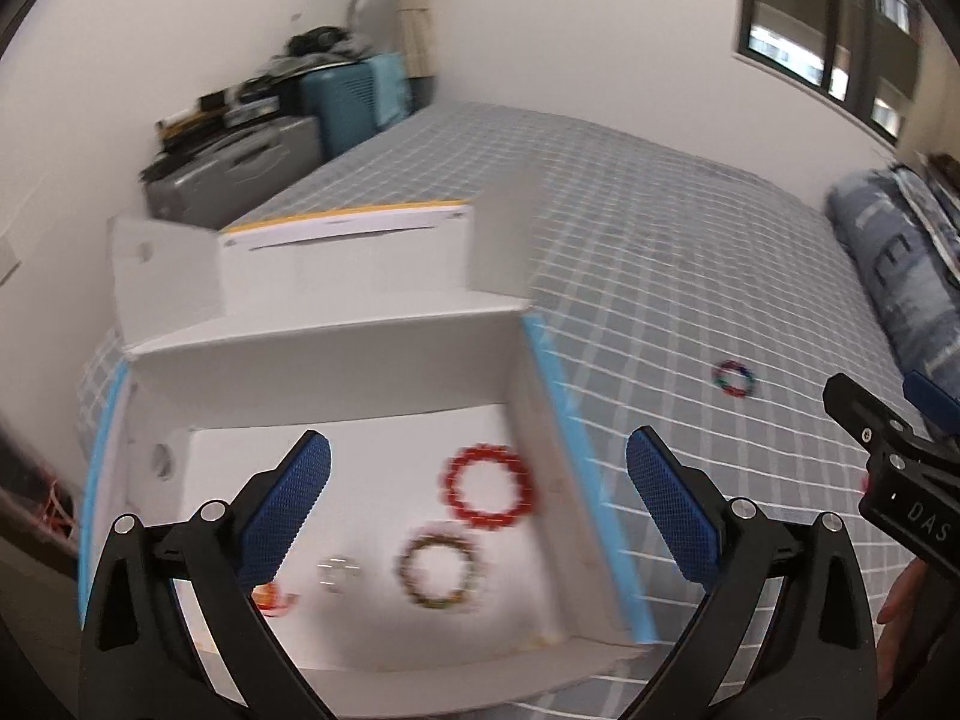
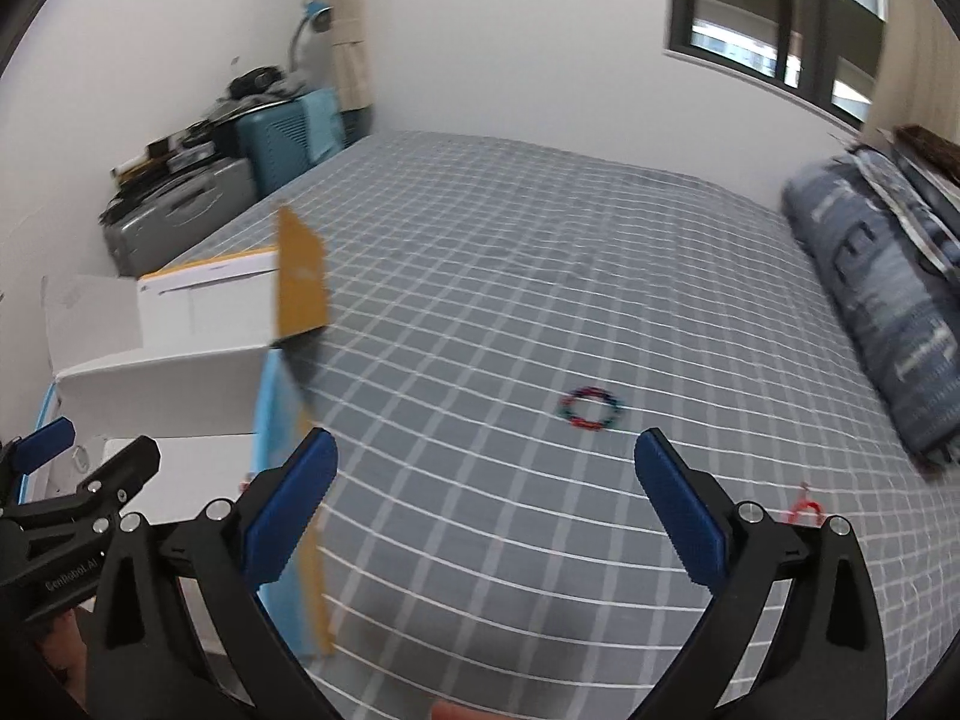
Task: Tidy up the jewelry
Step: 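Move both tools back over the multicolour and red cord bracelets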
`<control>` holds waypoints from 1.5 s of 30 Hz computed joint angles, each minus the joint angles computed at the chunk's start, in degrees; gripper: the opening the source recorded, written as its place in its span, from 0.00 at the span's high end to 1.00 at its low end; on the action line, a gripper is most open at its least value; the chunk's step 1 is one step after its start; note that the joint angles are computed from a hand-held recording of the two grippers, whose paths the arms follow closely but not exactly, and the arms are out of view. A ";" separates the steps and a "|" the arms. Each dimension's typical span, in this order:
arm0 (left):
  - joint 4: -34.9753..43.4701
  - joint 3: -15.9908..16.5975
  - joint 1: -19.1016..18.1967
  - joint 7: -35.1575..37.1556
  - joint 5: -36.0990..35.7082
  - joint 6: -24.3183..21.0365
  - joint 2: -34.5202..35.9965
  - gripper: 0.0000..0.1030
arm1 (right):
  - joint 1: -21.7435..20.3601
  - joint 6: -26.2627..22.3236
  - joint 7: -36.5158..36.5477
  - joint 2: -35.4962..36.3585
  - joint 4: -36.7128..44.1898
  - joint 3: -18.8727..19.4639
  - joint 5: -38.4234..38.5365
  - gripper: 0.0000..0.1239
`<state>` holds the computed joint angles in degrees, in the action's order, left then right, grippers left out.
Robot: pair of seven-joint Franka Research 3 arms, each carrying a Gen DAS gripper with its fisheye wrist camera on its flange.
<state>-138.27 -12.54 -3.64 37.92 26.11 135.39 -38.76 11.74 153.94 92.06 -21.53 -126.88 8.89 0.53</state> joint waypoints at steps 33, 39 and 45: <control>45.08 0.72 -12.68 3.25 2.71 -0.65 54.49 0.06 | -12.84 -7.87 -10.09 19.25 10.08 -12.65 4.56 0.23; 54.46 2.79 -14.49 6.51 2.51 -2.26 64.07 0.06 | -13.60 -12.40 -9.17 24.73 14.35 -14.03 3.21 0.23; 62.08 4.37 -15.36 8.63 0.33 -4.91 71.21 0.06 | -14.52 -14.39 -9.80 27.76 15.78 -14.83 4.85 0.23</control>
<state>-76.18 -8.17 -19.00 46.55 26.44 130.49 32.45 -2.79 139.55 82.26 6.23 -111.10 -5.94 5.38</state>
